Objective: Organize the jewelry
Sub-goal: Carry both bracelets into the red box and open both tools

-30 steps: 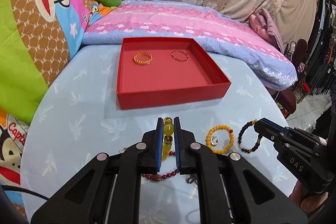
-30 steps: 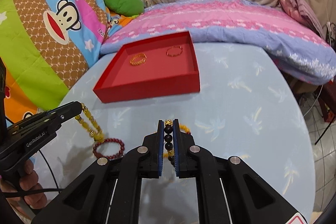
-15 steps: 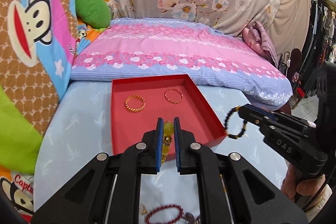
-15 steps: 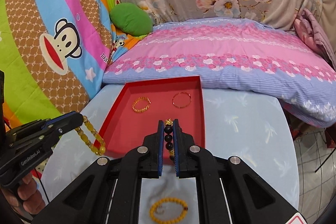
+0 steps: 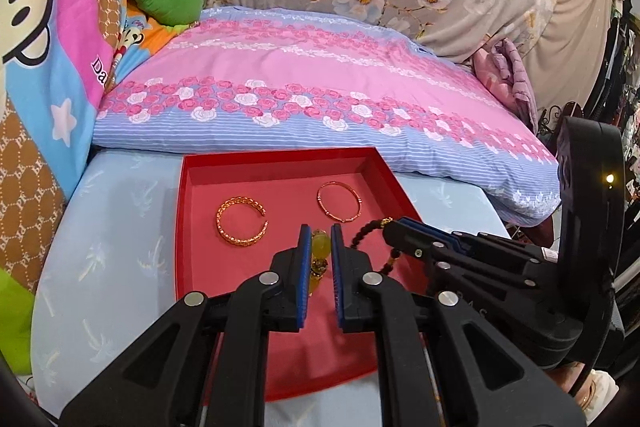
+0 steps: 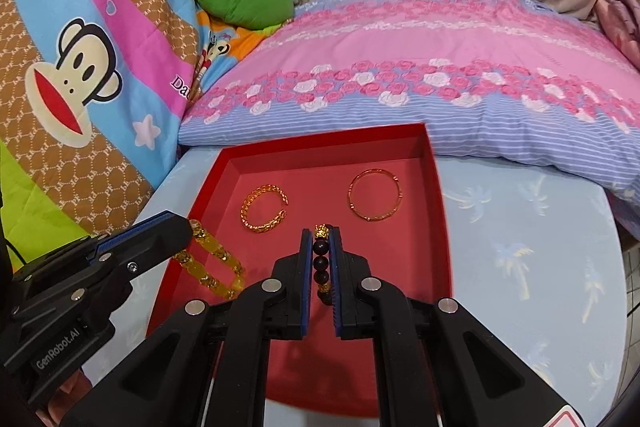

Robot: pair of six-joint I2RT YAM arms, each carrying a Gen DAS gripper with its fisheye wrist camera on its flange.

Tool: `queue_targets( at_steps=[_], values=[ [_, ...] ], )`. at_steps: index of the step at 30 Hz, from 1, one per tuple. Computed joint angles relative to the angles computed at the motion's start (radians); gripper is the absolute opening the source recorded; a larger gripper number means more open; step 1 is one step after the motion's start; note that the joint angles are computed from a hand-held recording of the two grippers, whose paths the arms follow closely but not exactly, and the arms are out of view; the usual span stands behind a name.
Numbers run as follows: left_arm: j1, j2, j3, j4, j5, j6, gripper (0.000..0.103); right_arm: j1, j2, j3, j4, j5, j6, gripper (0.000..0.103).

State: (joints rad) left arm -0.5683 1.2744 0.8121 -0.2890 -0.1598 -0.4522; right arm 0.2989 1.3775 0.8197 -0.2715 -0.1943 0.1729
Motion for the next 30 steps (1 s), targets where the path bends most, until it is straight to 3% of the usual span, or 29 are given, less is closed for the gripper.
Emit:
queue_targets(
  at_steps=[10,16,17,19,22,30],
  values=[
    [0.101,0.176,0.004,0.087,0.056,0.029,0.010,-0.011,0.226,0.077,0.047,0.058,-0.019,0.008],
    [0.133,0.231,-0.006,0.101,0.033,0.022,0.010,0.008,0.249,0.074,0.068,0.130,-0.032,0.011],
    [0.130,0.226,-0.013,0.101,0.011,0.017,0.015,0.016,0.239,0.068,0.074,0.154,-0.036,0.017],
    [0.123,0.205,-0.026,0.099,-0.020,0.005,0.026,0.031,0.213,0.049,0.091,0.200,-0.040,0.039],
    [0.111,0.151,-0.052,0.098,-0.063,-0.011,0.041,0.042,0.162,0.019,0.104,0.218,-0.041,0.044],
    [0.014,0.005,-0.090,0.017,-0.161,-0.051,0.052,0.088,-0.043,-0.094,0.063,0.195,-0.005,0.051]
  ],
)
